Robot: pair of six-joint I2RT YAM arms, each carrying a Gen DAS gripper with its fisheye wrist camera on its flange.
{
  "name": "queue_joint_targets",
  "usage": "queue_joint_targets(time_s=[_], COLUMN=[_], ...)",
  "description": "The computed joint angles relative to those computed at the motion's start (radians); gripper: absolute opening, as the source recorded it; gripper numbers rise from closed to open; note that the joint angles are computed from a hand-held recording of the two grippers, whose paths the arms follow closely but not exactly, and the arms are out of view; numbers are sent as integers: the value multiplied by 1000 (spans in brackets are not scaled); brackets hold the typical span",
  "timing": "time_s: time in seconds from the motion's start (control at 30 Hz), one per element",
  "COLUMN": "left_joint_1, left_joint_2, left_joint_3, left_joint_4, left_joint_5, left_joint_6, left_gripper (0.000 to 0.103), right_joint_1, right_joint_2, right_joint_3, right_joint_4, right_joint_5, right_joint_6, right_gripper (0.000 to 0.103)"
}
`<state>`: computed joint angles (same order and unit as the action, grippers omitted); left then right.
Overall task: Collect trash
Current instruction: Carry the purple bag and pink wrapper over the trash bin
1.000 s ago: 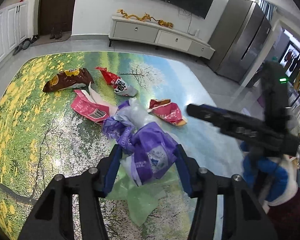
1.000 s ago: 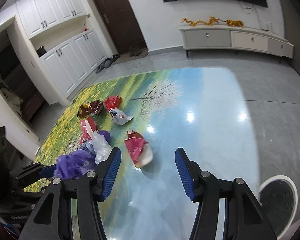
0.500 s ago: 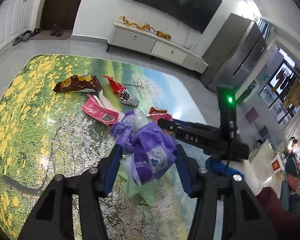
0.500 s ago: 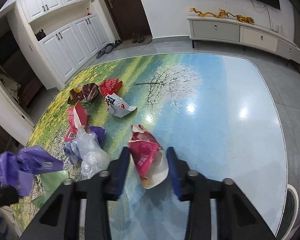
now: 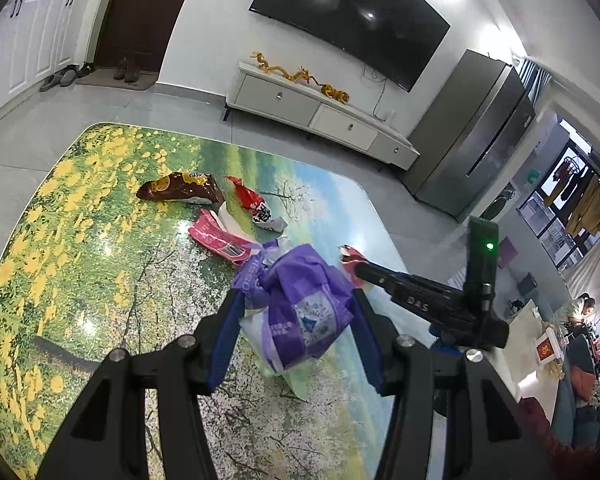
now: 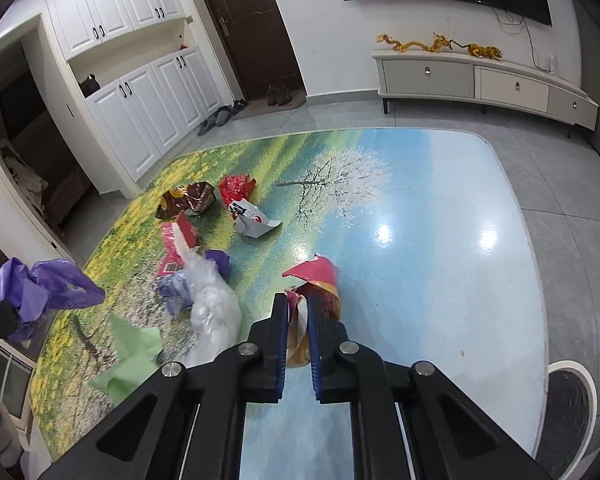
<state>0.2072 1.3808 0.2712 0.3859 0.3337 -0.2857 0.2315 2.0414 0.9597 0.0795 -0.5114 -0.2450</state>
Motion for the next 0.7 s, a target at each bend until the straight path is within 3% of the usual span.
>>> queue_joint_targets(time_s=[0.37,0.7], left_joint_1=[-94,-357], left_joint_2=[-123,19], left_joint_3=[-21,146], left_joint_4=[-89,-128], left_joint_5=[-73,-210], left_joint_6=[-24,-56], left_gripper=[51,51], right_joint_1=[-84,-300], right_joint_2=[-153,-293], right_joint_3=[-142,-201], right_joint_4=[4,-70], right_joint_5=[-90,-235], right_joint_6=[-38,-128], right_gripper=[9,9])
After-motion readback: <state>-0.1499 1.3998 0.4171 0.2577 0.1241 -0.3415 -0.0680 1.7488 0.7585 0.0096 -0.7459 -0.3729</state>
